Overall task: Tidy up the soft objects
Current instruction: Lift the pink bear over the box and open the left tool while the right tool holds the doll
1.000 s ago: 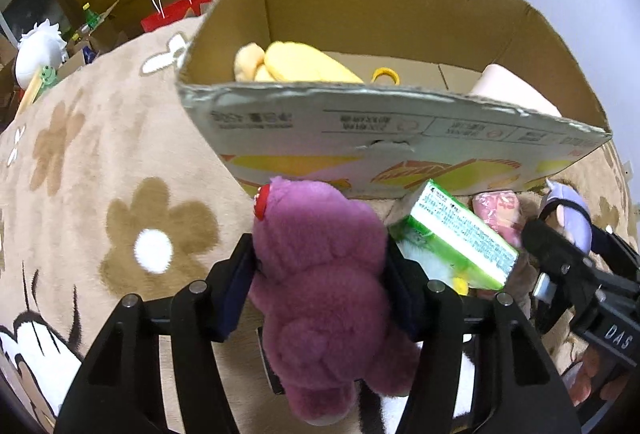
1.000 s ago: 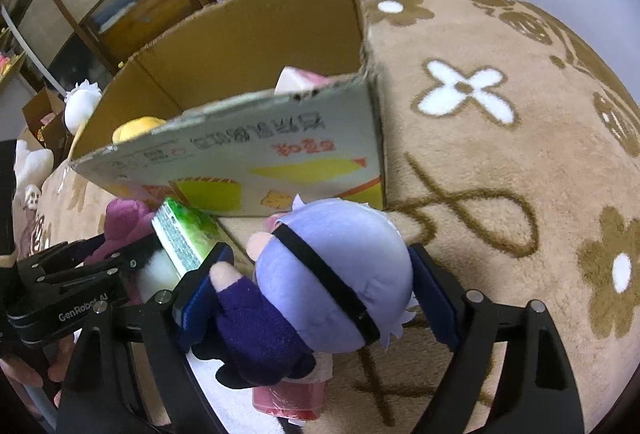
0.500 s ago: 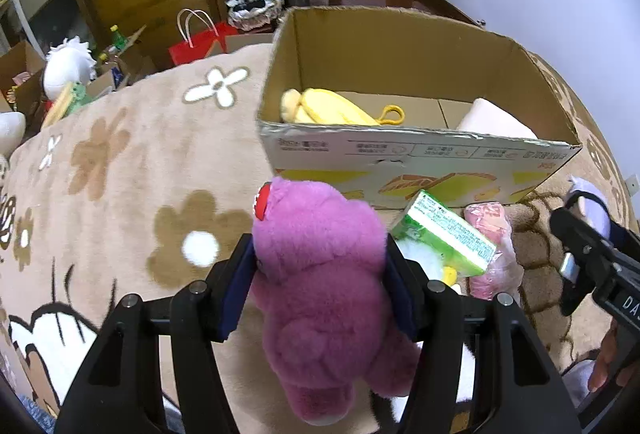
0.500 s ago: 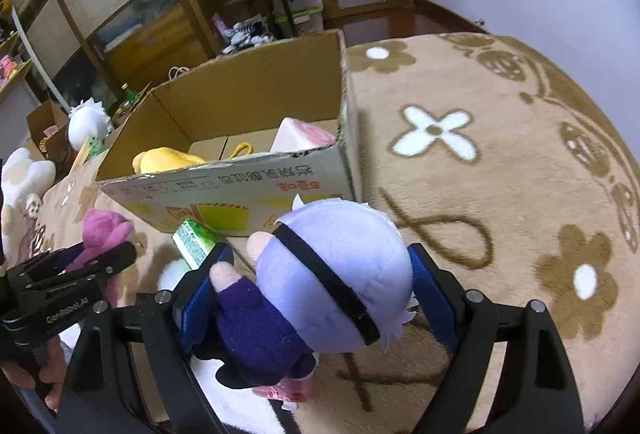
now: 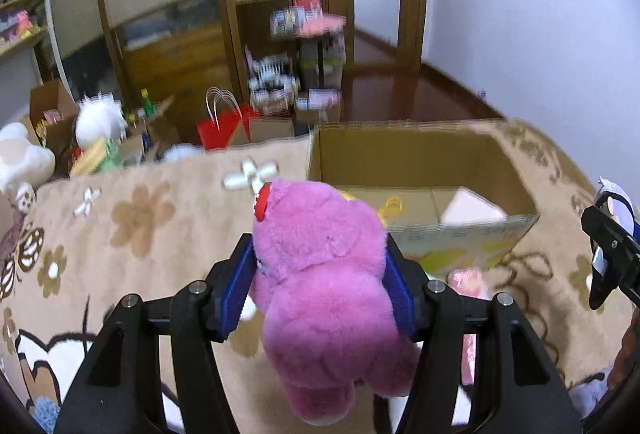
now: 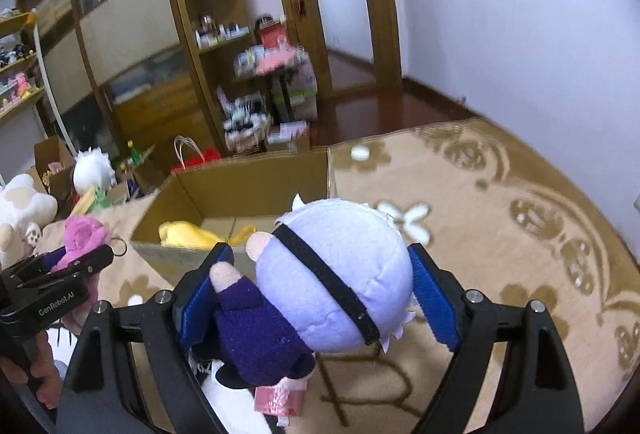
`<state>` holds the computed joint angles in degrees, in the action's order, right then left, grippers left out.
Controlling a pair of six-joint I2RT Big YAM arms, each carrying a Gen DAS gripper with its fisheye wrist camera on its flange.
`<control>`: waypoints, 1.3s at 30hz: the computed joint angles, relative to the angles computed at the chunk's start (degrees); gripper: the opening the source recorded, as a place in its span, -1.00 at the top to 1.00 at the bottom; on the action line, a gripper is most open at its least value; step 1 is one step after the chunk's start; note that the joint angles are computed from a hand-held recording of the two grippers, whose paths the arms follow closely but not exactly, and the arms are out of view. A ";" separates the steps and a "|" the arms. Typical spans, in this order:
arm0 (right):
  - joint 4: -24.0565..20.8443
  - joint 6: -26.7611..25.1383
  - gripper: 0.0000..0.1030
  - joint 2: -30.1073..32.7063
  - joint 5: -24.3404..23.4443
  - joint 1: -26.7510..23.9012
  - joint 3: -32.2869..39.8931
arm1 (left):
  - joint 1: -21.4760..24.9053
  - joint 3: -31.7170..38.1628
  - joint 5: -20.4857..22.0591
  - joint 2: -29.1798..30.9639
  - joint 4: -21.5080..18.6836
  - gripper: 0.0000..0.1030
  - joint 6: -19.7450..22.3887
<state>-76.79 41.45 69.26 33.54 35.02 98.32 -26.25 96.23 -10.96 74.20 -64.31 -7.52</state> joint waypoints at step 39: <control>18.87 -14.63 -0.77 2.87 -2.74 -6.53 -0.93 | -1.38 1.44 -2.46 5.02 17.13 -0.16 7.16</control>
